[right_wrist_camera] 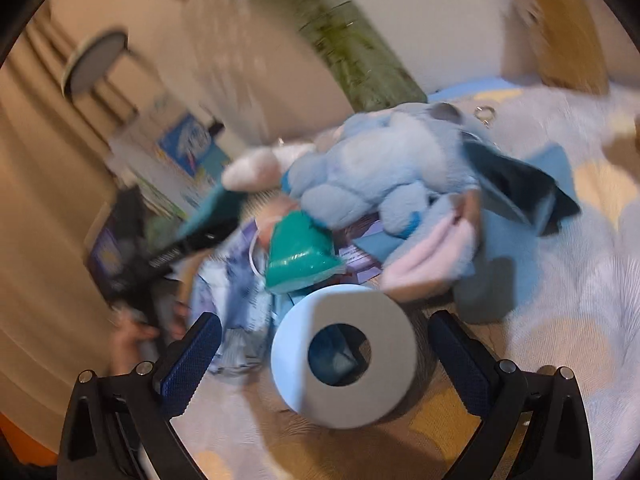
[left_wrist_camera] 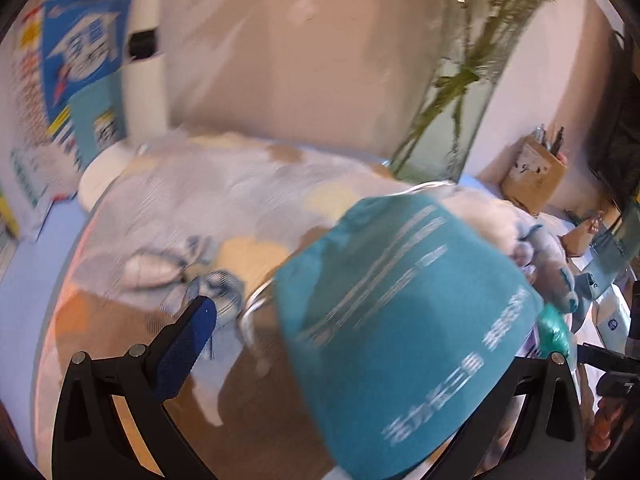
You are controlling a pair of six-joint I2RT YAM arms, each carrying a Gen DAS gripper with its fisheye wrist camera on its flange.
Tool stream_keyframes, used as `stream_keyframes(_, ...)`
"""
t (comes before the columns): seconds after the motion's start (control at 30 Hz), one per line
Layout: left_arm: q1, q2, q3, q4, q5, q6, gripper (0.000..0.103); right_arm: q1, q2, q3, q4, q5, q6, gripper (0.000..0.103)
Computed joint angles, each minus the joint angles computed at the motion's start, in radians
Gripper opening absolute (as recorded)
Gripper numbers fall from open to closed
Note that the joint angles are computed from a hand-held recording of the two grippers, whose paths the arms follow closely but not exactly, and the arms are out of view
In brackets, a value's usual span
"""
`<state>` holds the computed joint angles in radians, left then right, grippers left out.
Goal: Organize soft objects
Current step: 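Reach the left tool to the teal drawstring bag and grasp it, then grasp the white tape roll with the right tool while the left tool lifts the teal bag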
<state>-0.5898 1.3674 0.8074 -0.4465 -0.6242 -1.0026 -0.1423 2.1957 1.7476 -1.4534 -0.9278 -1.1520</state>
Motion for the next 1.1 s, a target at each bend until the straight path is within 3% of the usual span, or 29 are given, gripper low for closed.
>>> stream_keyframes(0.13,0.011,0.047,0.041,0.000,0.020,0.032,0.103,-0.008,-0.171,-0.204,0.221,0.096,0.009,0.099)
stream_keyframes(0.2,0.036,0.019,0.001,0.035,0.065,0.028,0.103,0.010,-0.270,-0.316,0.375,0.175,0.036,0.100)
stream_keyframes(0.27,0.086,0.005,-0.051,0.111,0.172,0.017,0.102,0.049,-0.374,-0.445,0.530,0.250,0.076,0.100)
stream_keyframes(0.3,0.072,-0.027,-0.079,0.138,0.156,0.011,0.102,0.055,-0.400,-0.478,0.566,0.269,0.080,0.100)
stream_keyframes(0.37,0.062,-0.089,-0.143,0.197,0.160,-0.018,0.100,0.040,-0.401,-0.481,0.564,0.255,0.075,0.091)
stream_keyframes(0.4,0.054,-0.130,-0.183,0.241,0.158,-0.046,0.088,0.027,-0.387,-0.462,0.543,0.233,0.076,0.073)
stream_keyframes(0.43,0.054,-0.190,-0.248,0.324,0.185,-0.054,0.052,0.002,-0.348,-0.409,0.483,0.203,0.063,0.066)
stream_keyframes(0.47,0.064,-0.243,-0.319,0.427,0.244,-0.073,0.033,-0.010,-0.308,-0.360,0.421,0.178,0.046,0.066)
stream_keyframes(0.5,0.059,-0.264,-0.348,0.471,0.257,-0.095,0.022,-0.012,-0.281,-0.325,0.381,0.162,0.040,0.065)
stream_keyframes(0.57,-0.020,-0.288,-0.333,0.432,0.160,-0.103,0.020,-0.039,-0.252,-0.282,0.307,0.139,-0.018,0.065)
stream_keyframes(0.67,-0.190,-0.293,-0.256,0.341,-0.076,-0.069,0.019,-0.049,-0.277,-0.292,0.274,0.088,-0.062,0.065)
stream_keyframes(0.8,-0.250,-0.268,-0.226,0.303,-0.121,-0.113,0.019,-0.076,-0.326,-0.323,0.247,0.036,-0.136,0.065)
stream_keyframes(0.87,-0.255,-0.256,-0.212,0.260,-0.137,-0.151,0.019,-0.070,-0.347,-0.340,0.249,0.024,-0.144,0.065)
stream_keyframes(0.9,-0.278,-0.235,-0.174,0.168,-0.181,-0.206,0.021,-0.072,-0.353,-0.345,0.245,0.020,-0.153,0.065)
stream_keyframes(0.93,-0.294,-0.230,-0.159,0.126,-0.200,-0.241,0.029,-0.072,-0.359,-0.351,0.244,0.015,-0.160,0.065)
stream_keyframes(0.97,-0.311,-0.244,-0.164,0.112,-0.211,-0.283,0.041,-0.068,-0.362,-0.352,0.245,0.012,-0.159,0.065)
stream_keyframes(1.0,-0.306,-0.273,-0.196,0.145,-0.191,-0.326,0.077,-0.068,-0.360,-0.349,0.233,0.008,-0.169,0.065)
stream_keyframes(1.03,-0.296,-0.301,-0.231,0.179,-0.170,-0.353,0.102,-0.067,-0.355,-0.342,0.216,0.006,-0.179,0.065)
stream_keyframes(1.1,-0.245,-0.367,-0.327,0.299,-0.085,-0.398,0.102,-0.065,-0.344,-0.332,0.193,0.013,-0.190,0.065)
